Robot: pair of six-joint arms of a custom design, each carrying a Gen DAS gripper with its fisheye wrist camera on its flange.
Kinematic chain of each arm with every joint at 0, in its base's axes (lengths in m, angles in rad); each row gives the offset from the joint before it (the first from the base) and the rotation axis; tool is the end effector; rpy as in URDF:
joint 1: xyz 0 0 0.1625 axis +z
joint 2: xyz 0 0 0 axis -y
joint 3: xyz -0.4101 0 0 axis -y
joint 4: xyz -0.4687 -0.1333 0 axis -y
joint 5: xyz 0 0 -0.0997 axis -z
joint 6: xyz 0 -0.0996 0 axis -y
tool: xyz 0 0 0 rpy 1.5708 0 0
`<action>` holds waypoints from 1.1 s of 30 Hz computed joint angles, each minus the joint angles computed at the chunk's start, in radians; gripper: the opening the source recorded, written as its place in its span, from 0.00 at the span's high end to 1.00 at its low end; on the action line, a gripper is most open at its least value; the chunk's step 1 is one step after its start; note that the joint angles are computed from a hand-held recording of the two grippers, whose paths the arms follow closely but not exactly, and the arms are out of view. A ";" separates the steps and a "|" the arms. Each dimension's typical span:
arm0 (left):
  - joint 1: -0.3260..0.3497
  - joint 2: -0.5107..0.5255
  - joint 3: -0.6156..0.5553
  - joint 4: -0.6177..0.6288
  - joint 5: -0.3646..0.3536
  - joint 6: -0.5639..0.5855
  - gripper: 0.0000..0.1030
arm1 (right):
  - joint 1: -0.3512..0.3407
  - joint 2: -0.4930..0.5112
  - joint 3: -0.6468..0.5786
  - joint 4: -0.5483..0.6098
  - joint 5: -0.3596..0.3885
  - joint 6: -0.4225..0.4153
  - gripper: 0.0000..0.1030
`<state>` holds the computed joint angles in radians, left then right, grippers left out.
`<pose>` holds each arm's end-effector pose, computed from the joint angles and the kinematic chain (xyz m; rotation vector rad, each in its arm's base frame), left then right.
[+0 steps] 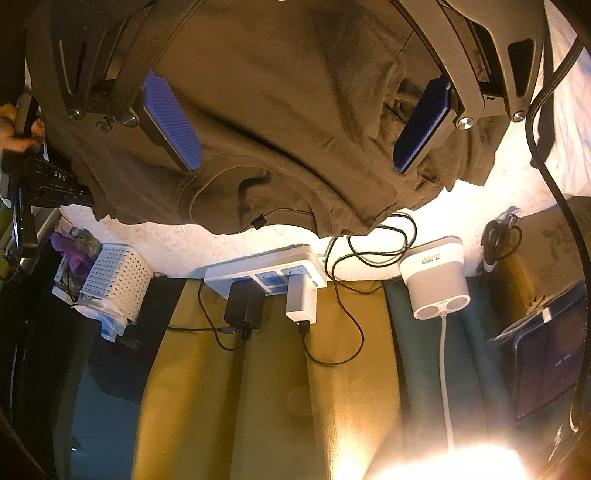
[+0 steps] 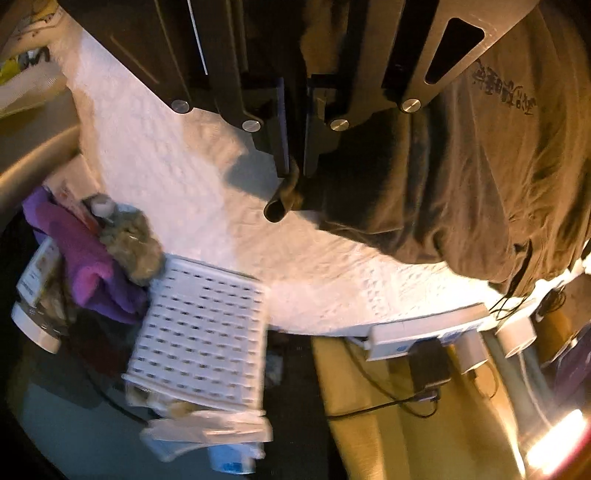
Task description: Fold small clothes
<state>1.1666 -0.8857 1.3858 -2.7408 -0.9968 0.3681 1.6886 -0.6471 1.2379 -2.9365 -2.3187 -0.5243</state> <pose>-0.1427 -0.8100 0.2517 0.6900 2.3658 -0.8662 0.1637 -0.8252 0.1662 0.3564 -2.1769 0.6980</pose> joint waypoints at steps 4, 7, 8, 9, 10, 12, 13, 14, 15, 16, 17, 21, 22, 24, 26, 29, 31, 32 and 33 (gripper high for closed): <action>-0.001 -0.013 0.011 -0.011 0.005 -0.002 0.00 | 0.002 -0.039 0.046 -0.103 -0.050 -0.003 0.94; -0.001 -0.021 0.017 -0.018 0.005 -0.006 0.00 | 0.007 -0.065 0.075 -0.187 -0.074 -0.023 0.94; -0.001 -0.024 0.020 -0.019 0.004 -0.007 0.00 | 0.011 -0.074 0.085 -0.212 -0.084 -0.033 0.94; -0.002 -0.027 0.023 -0.020 0.002 -0.008 0.00 | 0.015 -0.082 0.095 -0.236 -0.094 -0.040 0.94; -0.002 -0.032 0.026 -0.020 -0.001 -0.007 0.00 | 0.017 -0.089 0.103 -0.249 -0.099 -0.043 0.94; -0.003 -0.041 0.034 -0.024 -0.008 -0.005 0.00 | 0.026 -0.103 0.123 -0.280 -0.109 -0.050 0.94; -0.004 -0.045 0.039 -0.027 -0.010 -0.003 0.00 | 0.031 -0.105 0.125 -0.290 -0.114 -0.053 0.94; -0.004 -0.050 0.043 -0.030 -0.012 -0.001 0.00 | 0.035 -0.112 0.137 -0.305 -0.118 -0.057 0.94; -0.004 -0.056 0.047 -0.032 -0.015 -0.002 0.00 | 0.043 -0.116 0.144 -0.326 -0.123 -0.061 0.94; -0.003 -0.061 0.051 -0.033 -0.017 -0.003 0.00 | 0.053 -0.111 0.141 -0.343 -0.130 -0.066 0.94; -0.002 -0.067 0.056 -0.035 -0.019 -0.003 0.00 | 0.058 -0.110 0.141 -0.355 -0.132 -0.069 0.94; 0.006 -0.093 0.075 -0.043 -0.028 -0.002 0.00 | 0.099 -0.105 0.151 -0.415 -0.142 -0.099 0.94; 0.010 -0.100 0.080 -0.042 -0.030 -0.002 0.00 | 0.110 -0.097 0.145 -0.419 -0.138 -0.105 0.94; 0.018 -0.117 0.092 -0.041 -0.036 -0.005 0.00 | 0.124 -0.079 0.127 -0.415 -0.131 -0.112 0.94; 0.026 -0.132 0.103 -0.042 -0.043 -0.004 0.00 | 0.138 -0.049 0.097 -0.409 -0.122 -0.116 0.94; 0.036 -0.154 0.119 -0.044 -0.056 -0.002 0.00 | 0.158 -0.007 0.062 -0.396 -0.118 -0.122 0.94; 0.044 -0.168 0.128 -0.046 -0.067 -0.002 0.00 | 0.172 0.019 0.043 -0.378 -0.116 -0.121 0.94; 0.048 -0.173 0.131 -0.047 -0.072 -0.003 0.00 | 0.179 0.034 0.035 -0.365 -0.114 -0.119 0.94; 0.052 -0.178 0.135 -0.048 -0.077 -0.003 0.00 | 0.184 0.047 0.029 -0.353 -0.113 -0.116 0.94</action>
